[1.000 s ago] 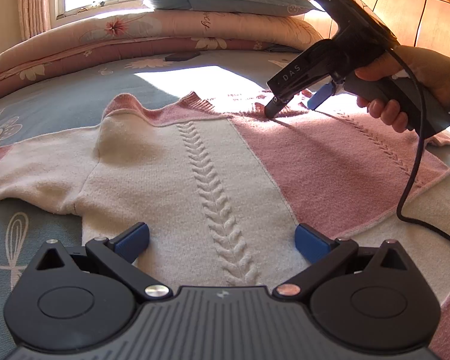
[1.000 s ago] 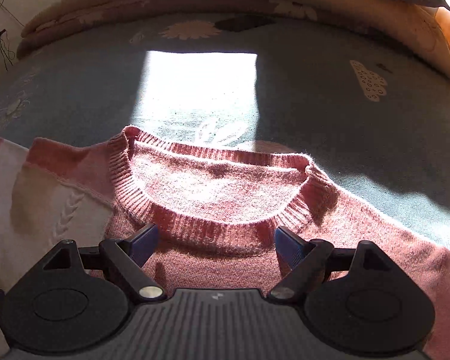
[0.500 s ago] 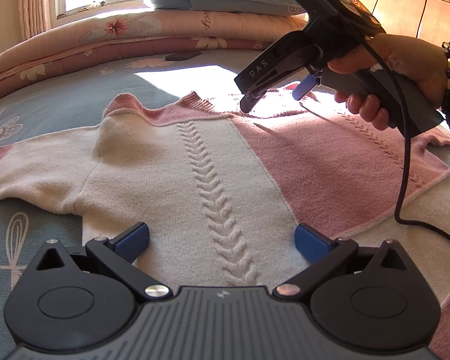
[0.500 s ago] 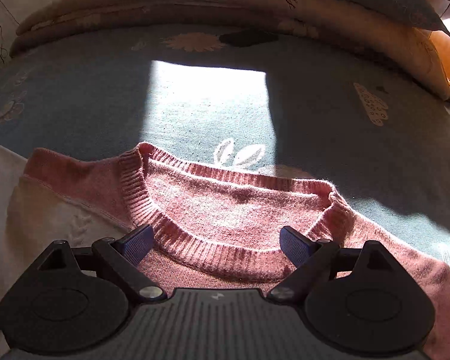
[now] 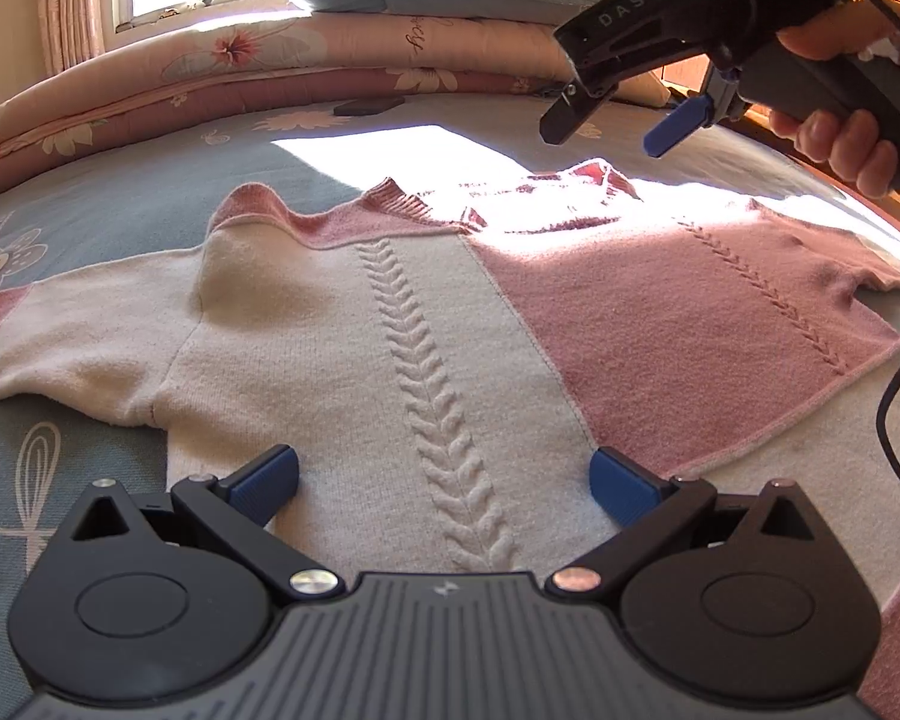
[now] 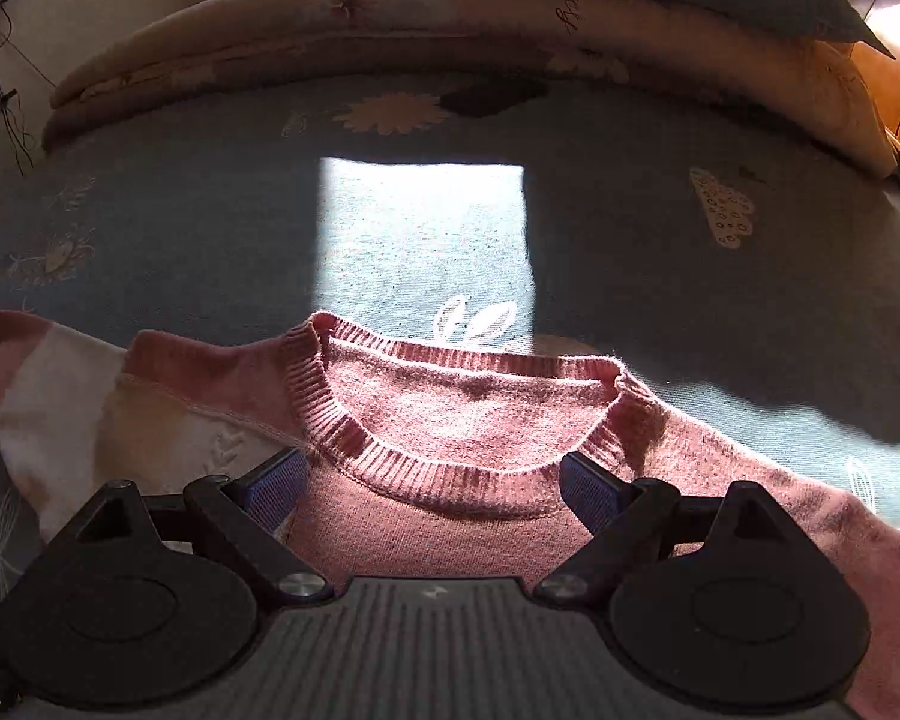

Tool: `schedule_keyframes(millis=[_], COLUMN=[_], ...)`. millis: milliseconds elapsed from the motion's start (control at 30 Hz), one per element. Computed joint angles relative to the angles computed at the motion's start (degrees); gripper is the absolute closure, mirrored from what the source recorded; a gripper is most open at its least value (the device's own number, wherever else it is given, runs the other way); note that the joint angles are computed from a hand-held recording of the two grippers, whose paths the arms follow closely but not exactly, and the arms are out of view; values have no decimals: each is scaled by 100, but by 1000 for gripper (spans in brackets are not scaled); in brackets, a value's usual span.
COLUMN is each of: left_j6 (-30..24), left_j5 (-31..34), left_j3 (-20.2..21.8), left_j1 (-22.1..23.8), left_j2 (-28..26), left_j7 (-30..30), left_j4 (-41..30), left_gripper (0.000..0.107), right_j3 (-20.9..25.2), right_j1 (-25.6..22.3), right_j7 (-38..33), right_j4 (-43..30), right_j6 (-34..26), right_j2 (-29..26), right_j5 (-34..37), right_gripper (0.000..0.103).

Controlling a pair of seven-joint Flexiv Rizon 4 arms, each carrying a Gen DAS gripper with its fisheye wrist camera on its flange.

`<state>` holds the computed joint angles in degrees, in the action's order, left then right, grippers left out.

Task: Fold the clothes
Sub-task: 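Release the collar and lift the right gripper away from the sweater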

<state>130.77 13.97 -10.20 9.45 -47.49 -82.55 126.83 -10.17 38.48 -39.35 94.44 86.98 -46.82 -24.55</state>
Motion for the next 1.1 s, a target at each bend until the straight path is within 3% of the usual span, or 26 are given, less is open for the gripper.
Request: schedule_keyframes(millis=[200,300,400,500,633,733,767,833,1000,1100], left_j6=[-31,-24,-14,-4,1,22,35,62,63,77], left_j5=[-69,-102,-123,-144,-160,-171,-171,-170,-196,-212], left_j3=[29,52,63,74,83,93,97,104,118,128], left_j1=[-54,-86,-105,-125,-139,-152,-154,-159,-182,-196], left_j2=[24,35,34,34,36,28,23,13,17,14], left_j7=[-10,-9,-11,-13,-16,-16,-17,-17,-15,-17], left_j4=[6,20,24,29,33,31,32,34,37,38], left_gripper=[4,4,4,4,4,4,4,4,4,4], right_j3=[416,1026,1272,1035,86,146,200,-40,-1523,-1575], right_j1=[-309,-779,-924,-620,514,454,529,1095,2807,3098], right_j7=[98,28,-29,-47,-201,351,161,-496,-522,-595], right_j4=[1138,1569,2022,2469,2985,3440,3447,3317,3879,4114], right_j6=[896,1446,1880,2188,2026,2957,2948,2430,2187,2455], right_j2=[431,479,518,634,1013,973,968,964,945,1094], right_j5=[697,1133,1530,2040,3058,2530,2807,3850,4217,4296], right_gripper=[9,9,9,9,9,6,6,6,6,6])
